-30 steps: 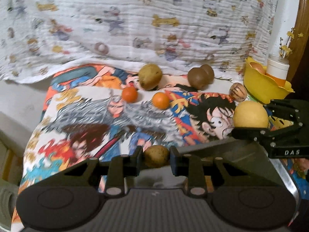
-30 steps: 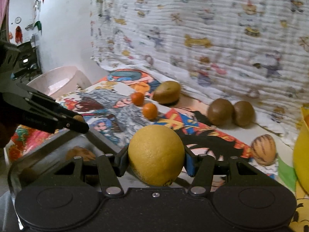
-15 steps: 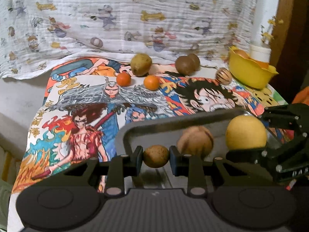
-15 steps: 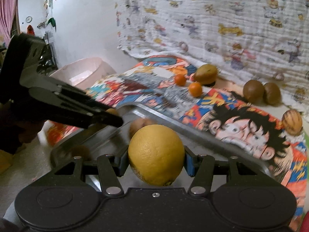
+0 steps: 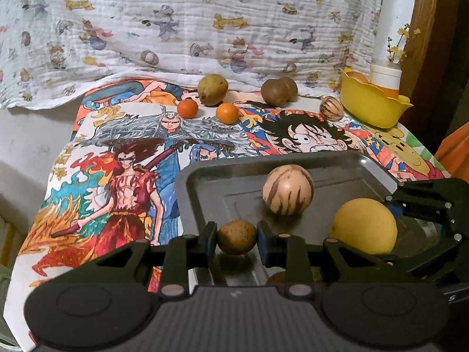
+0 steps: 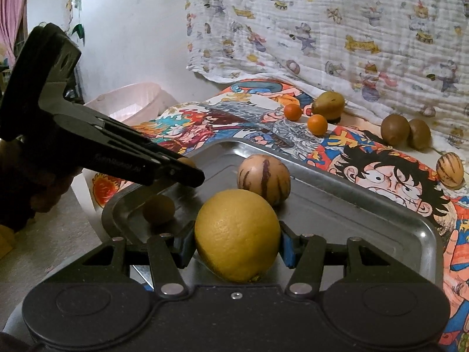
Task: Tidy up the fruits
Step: 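Carry the lemon in the right tool over the tray while the left tool carries the brown fruit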
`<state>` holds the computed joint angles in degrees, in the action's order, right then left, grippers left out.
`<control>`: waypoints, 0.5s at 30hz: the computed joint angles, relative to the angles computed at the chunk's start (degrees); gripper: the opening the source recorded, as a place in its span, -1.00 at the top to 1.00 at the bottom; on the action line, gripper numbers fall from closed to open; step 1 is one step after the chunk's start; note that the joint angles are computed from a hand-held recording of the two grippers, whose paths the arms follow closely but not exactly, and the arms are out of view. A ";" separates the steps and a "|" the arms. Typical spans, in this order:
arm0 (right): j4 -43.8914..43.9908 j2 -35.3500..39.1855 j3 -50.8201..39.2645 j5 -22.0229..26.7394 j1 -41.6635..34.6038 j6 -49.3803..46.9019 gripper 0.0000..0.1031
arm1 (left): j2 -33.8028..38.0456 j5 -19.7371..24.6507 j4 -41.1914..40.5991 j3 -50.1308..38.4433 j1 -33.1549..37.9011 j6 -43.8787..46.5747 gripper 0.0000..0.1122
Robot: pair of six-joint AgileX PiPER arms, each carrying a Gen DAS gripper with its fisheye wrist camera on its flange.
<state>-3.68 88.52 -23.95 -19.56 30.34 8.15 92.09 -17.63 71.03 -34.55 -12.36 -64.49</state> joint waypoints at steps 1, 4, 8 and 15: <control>1.38 0.17 0.14 -0.37 0.27 -1.03 -0.12 | 0.07 -0.15 -0.14 0.08 0.09 0.20 0.43; 4.80 0.83 0.55 -1.68 1.11 -3.07 -0.12 | 0.41 -1.02 -1.94 0.50 0.49 2.16 0.43; 8.60 1.69 1.03 -3.24 2.38 -5.81 -0.12 | 0.74 -1.76 -3.22 0.71 0.77 3.37 0.43; 15.92 2.69 2.70 -7.93 5.12 -10.74 -0.12 | 1.02 -2.48 -5.43 1.34 0.67 5.37 0.43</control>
<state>12.24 91.21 -21.24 -27.50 35.45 -2.59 93.11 -20.11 65.60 -33.21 -11.69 -59.12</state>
